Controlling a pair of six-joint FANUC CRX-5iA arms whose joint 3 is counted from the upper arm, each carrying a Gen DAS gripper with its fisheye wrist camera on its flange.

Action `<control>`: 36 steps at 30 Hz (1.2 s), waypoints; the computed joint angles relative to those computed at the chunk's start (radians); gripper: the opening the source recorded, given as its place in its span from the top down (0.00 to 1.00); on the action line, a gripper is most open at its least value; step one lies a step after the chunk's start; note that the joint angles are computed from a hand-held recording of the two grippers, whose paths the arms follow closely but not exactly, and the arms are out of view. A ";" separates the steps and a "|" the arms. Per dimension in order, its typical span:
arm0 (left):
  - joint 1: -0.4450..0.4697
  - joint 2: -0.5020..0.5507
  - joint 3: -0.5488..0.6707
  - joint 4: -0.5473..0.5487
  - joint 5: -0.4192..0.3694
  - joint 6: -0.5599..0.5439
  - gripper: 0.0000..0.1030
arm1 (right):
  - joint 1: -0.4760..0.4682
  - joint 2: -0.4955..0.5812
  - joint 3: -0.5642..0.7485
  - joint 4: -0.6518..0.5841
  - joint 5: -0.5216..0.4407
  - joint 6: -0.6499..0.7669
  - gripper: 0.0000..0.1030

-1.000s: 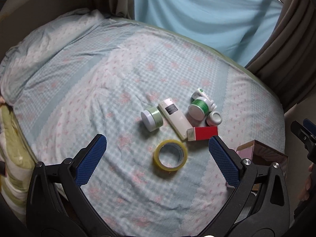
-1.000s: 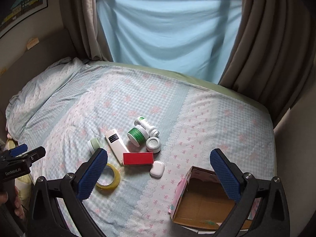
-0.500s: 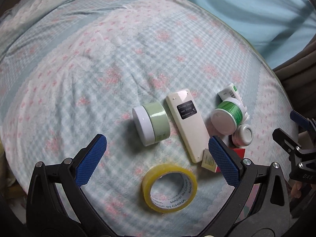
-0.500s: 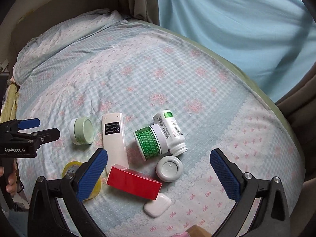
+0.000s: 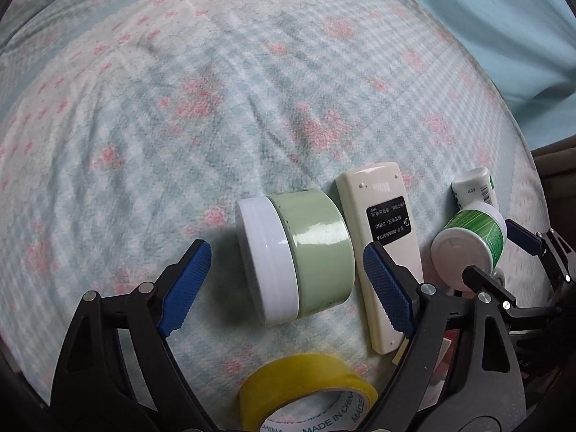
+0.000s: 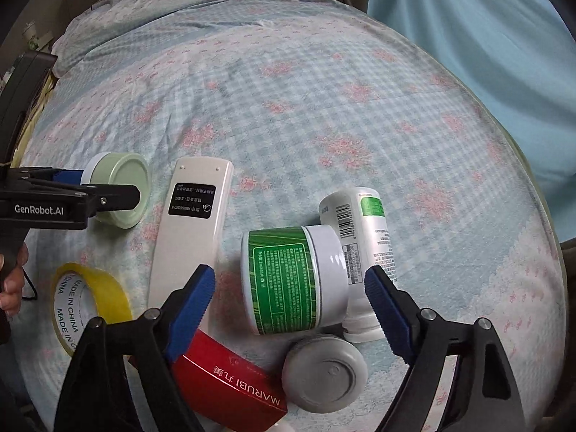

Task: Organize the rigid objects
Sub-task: 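Grasp the light-green jar with the left tool while the right tool grasps the green-labelled jar, then carry both jars into the cardboard box with the left and right tools together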

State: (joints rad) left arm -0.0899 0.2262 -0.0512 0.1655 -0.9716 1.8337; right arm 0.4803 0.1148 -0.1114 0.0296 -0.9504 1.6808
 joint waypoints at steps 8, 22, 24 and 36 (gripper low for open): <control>0.006 0.033 0.020 0.023 -0.017 -0.029 0.44 | 0.030 0.022 -0.003 0.058 0.013 -0.012 0.36; 0.024 0.015 0.000 0.051 0.007 -0.105 0.57 | 0.047 0.046 0.011 0.127 -0.029 -0.151 0.49; 0.033 0.012 -0.010 0.073 0.007 -0.129 0.58 | 0.047 0.038 0.011 0.123 -0.033 -0.183 0.49; 0.099 -0.095 -0.111 0.188 0.018 -0.235 0.61 | 0.095 -0.052 0.005 0.141 -0.064 -0.381 0.49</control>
